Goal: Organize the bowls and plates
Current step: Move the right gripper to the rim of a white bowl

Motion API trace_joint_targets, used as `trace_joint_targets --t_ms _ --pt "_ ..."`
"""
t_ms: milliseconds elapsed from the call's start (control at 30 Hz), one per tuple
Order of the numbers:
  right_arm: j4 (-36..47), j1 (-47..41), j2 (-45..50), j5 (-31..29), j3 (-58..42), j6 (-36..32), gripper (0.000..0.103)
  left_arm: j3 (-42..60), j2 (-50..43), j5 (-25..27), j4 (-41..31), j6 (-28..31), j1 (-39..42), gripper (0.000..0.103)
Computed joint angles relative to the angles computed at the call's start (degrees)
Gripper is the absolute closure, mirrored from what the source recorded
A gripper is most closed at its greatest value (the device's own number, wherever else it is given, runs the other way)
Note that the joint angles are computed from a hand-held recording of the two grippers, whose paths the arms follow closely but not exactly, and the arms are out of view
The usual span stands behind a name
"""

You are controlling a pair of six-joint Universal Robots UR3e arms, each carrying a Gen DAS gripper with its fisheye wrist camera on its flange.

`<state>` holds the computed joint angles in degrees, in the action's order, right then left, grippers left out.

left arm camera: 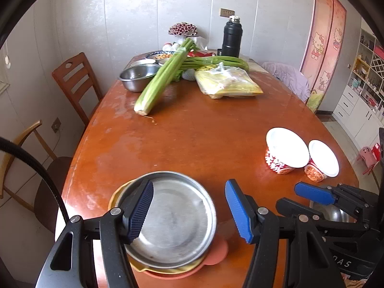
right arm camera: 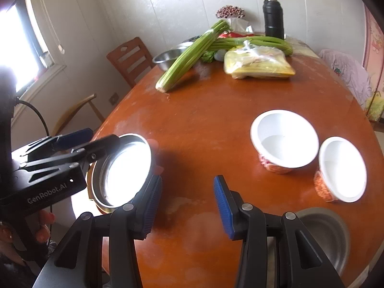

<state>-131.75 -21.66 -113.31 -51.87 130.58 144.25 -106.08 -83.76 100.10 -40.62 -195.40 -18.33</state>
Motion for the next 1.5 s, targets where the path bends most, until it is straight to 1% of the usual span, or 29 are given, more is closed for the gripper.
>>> trace_joint_targets --t_ms 167,333,467,667,867,1033,1267,1400,1500 --pt "7.11 -6.83 -1.86 2.56 -2.07 -6.08 0.057 6.48 -6.24 1.63 -0.74 -1.94 -3.96 0.041" --pt "11.56 -12.34 -0.33 3.91 -5.39 -10.74 0.057 15.18 -13.67 2.82 -2.64 -3.64 -7.39 0.041" --pt "12.51 -14.98 2.54 3.61 -8.39 -12.64 0.057 22.36 -19.81 2.96 -3.9 -4.56 -9.37 0.041" --pt "11.7 -17.91 8.38 2.74 -14.14 -14.18 0.057 32.38 -28.11 1.88 -6.16 -5.6 -10.72 0.041" --pt "8.55 -16.78 16.71 1.04 -20.62 -13.42 0.057 41.48 -35.19 0.88 -9.81 -6.27 -11.02 0.041" --pt "3.87 -12.77 23.85 -3.45 -24.96 -10.82 0.057 46.46 -39.3 -0.4 -12.08 -7.01 -10.39 0.041" --pt "-2.66 -7.32 32.34 -8.28 -28.84 -8.51 0.057 50.24 -43.0 -2.64 -13.85 -7.56 -9.0 0.041" --pt "-6.27 -4.86 36.6 -11.33 -30.97 -6.05 0.056 51.22 -44.5 -3.84 -14.4 -7.94 -8.39 0.041" --pt "-7.95 -3.77 38.92 -12.55 -32.21 -4.73 0.057 51.33 -45.07 -4.53 -14.4 -8.03 -8.09 0.041"
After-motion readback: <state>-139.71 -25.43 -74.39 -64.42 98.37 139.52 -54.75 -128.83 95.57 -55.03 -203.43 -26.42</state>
